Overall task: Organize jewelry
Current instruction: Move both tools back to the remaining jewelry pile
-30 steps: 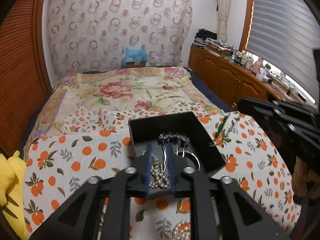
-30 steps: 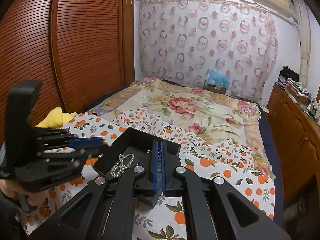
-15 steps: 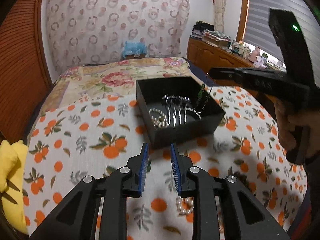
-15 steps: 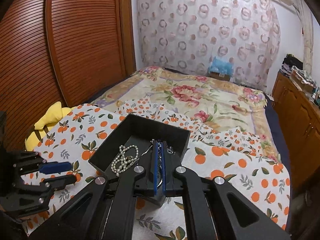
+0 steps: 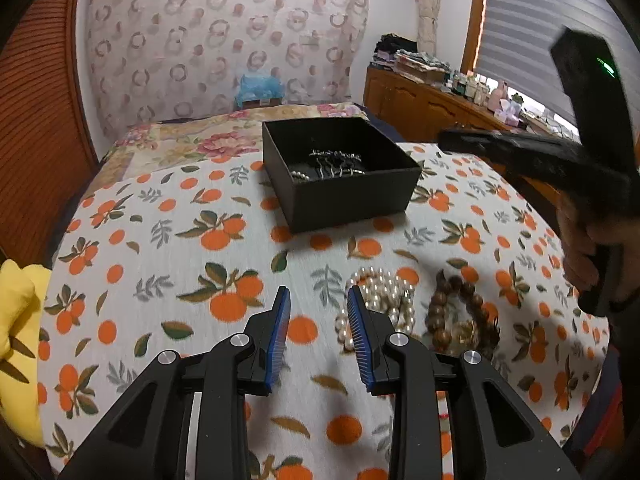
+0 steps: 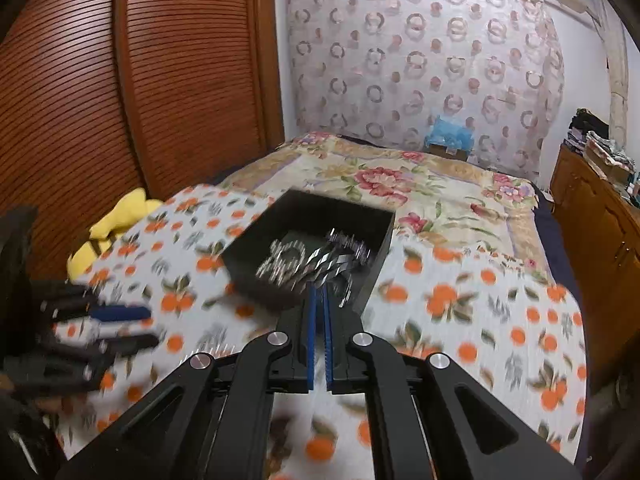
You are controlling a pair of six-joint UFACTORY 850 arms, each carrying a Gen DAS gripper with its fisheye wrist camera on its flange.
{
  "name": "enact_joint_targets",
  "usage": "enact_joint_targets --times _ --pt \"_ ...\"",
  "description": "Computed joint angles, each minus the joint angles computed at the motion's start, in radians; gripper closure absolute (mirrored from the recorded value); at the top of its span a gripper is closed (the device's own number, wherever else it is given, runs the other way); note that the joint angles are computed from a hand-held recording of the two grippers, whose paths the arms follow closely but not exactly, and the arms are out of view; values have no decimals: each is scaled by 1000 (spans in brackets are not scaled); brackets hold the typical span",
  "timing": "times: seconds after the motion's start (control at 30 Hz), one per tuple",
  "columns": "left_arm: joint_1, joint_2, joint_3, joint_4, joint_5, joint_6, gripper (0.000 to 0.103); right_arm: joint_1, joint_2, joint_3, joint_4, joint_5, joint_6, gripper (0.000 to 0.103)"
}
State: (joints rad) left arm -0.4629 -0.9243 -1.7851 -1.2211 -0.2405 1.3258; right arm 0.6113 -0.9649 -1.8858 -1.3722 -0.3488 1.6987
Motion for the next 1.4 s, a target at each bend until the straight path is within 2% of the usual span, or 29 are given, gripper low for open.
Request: enact_joint_targets --times 0.13,0.2,0.3,0.47,0.57,0.67,0.87,0.97,1.07,1.13,1.4 --pt "-3 13 29 -51 -2 60 72 21 62 142 -167 30 221 95" --pt "-5 15 36 -52 -3 64 70 28 73 181 -176 35 252 91" --pt "-11 16 45 -42 8 61 70 33 79 217 -158 63 257 91" --pt "-15 6 43 4 12 8 70 38 62 222 -47 93 147 90" --pt "-18 -6 35 63 14 -47 70 44 52 211 -43 68 148 78" --pt "-19 -16 27 118 14 -100 70 39 38 192 7 85 96 77" --pt "-17 -33 7 165 -7 -151 70 46 16 157 113 67 -36 77" --pt "-15 -46 -17 220 -16 -218 70 46 -1 131 222 49 -145 77" --pt "-13 -65 -56 278 -43 -285 78 47 -3 127 227 41 -155 77" --pt "-12 -81 -94 354 -71 -366 87 46 -3 127 226 46 -150 78" --pt "-35 -114 -192 624 -94 -599 88 51 -6 123 230 34 -153 80"
